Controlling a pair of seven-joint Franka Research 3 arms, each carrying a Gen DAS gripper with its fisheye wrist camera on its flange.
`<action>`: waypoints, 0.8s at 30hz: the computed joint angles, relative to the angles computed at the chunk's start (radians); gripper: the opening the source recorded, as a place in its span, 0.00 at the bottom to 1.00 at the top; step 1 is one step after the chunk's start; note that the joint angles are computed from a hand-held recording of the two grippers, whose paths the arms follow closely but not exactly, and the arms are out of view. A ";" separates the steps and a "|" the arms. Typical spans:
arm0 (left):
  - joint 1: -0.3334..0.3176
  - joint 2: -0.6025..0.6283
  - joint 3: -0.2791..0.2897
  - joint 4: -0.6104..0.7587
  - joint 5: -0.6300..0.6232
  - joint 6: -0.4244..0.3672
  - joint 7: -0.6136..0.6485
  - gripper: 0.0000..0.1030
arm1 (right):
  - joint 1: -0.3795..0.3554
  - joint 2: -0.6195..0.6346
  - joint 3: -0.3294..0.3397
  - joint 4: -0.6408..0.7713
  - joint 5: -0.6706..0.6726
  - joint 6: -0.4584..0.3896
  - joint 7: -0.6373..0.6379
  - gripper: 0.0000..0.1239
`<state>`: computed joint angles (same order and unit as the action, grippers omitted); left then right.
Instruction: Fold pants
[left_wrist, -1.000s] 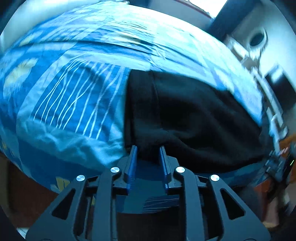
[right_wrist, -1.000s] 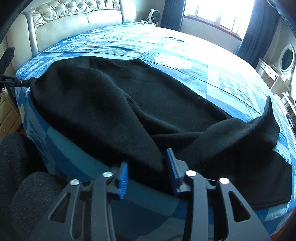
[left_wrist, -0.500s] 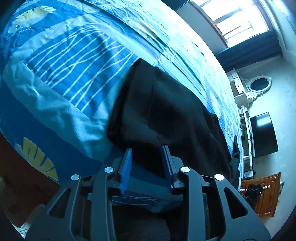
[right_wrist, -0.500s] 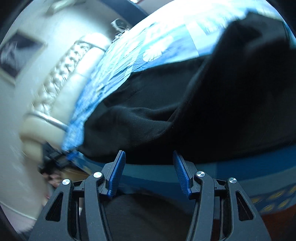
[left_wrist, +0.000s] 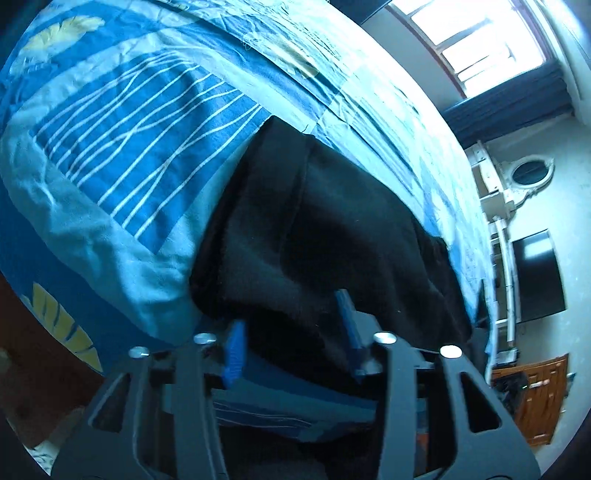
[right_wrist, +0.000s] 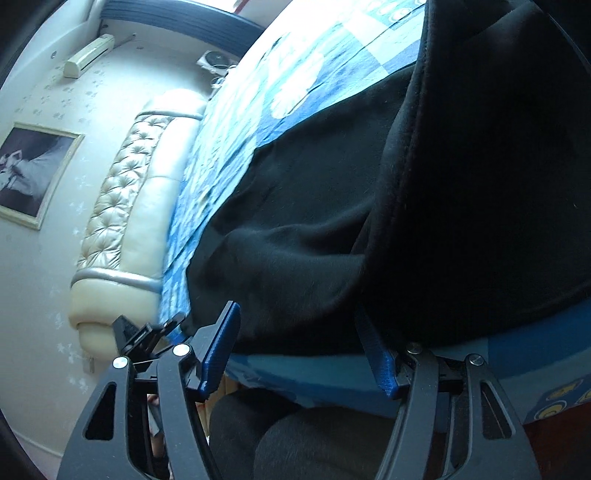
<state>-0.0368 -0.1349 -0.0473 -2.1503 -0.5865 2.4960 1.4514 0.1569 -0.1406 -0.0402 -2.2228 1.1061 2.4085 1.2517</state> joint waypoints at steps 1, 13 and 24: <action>0.009 0.008 -0.009 0.014 0.068 -0.018 -0.040 0.15 | -0.001 0.000 0.004 0.002 -0.023 0.012 0.014 0.30; 0.010 0.000 0.009 -0.022 0.028 0.013 0.032 0.10 | -0.012 -0.007 -0.047 -0.055 0.082 -0.081 -0.059 0.08; 0.002 -0.090 -0.051 -0.026 0.422 0.104 -0.113 0.60 | -0.139 0.008 -0.040 0.171 -0.421 0.014 0.198 0.51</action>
